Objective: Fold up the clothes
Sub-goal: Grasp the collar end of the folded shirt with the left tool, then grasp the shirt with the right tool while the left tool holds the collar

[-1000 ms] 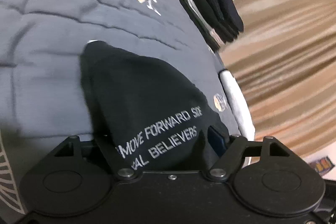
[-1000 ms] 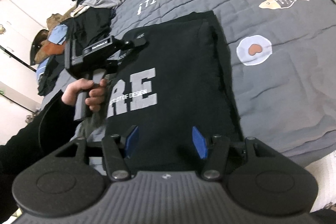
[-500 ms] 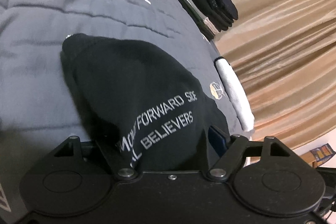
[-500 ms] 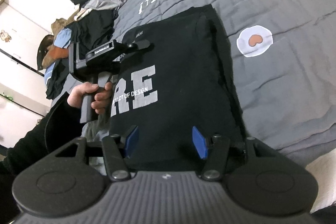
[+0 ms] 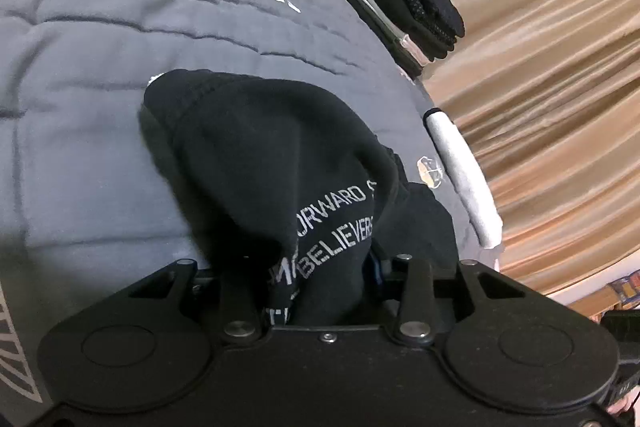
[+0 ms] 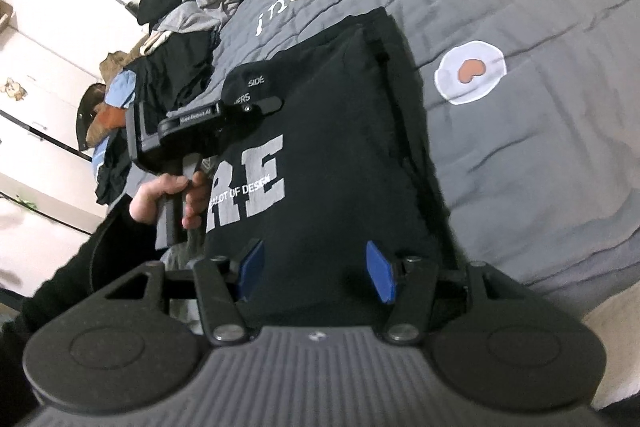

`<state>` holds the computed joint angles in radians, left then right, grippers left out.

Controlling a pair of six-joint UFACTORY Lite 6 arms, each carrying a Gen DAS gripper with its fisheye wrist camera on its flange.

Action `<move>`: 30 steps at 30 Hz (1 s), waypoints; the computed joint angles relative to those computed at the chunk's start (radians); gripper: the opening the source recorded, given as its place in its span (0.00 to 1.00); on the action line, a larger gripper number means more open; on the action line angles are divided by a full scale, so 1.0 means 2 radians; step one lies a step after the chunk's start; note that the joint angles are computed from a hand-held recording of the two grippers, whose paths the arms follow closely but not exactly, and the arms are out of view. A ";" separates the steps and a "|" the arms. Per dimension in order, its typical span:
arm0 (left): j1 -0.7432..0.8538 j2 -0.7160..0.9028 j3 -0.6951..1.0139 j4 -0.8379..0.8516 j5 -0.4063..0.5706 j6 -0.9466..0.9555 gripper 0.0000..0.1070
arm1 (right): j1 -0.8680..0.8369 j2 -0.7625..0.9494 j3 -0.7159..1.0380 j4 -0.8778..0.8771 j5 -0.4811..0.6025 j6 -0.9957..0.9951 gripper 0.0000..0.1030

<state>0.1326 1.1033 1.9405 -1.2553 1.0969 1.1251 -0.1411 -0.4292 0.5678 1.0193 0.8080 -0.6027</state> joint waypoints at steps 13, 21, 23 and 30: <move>0.006 0.017 0.027 0.017 0.010 -0.005 0.37 | -0.195 0.195 0.035 0.059 0.158 -0.227 0.54; 0.005 0.024 0.041 0.025 0.014 -0.015 0.38 | -0.161 0.332 0.059 0.110 0.153 -0.296 0.71; 0.007 0.024 0.038 0.022 0.014 -0.012 0.38 | -0.159 0.348 0.056 0.133 0.167 -0.315 0.82; 0.010 0.022 0.029 0.016 0.016 -0.002 0.38 | -0.124 0.361 0.065 0.156 0.203 -0.316 1.00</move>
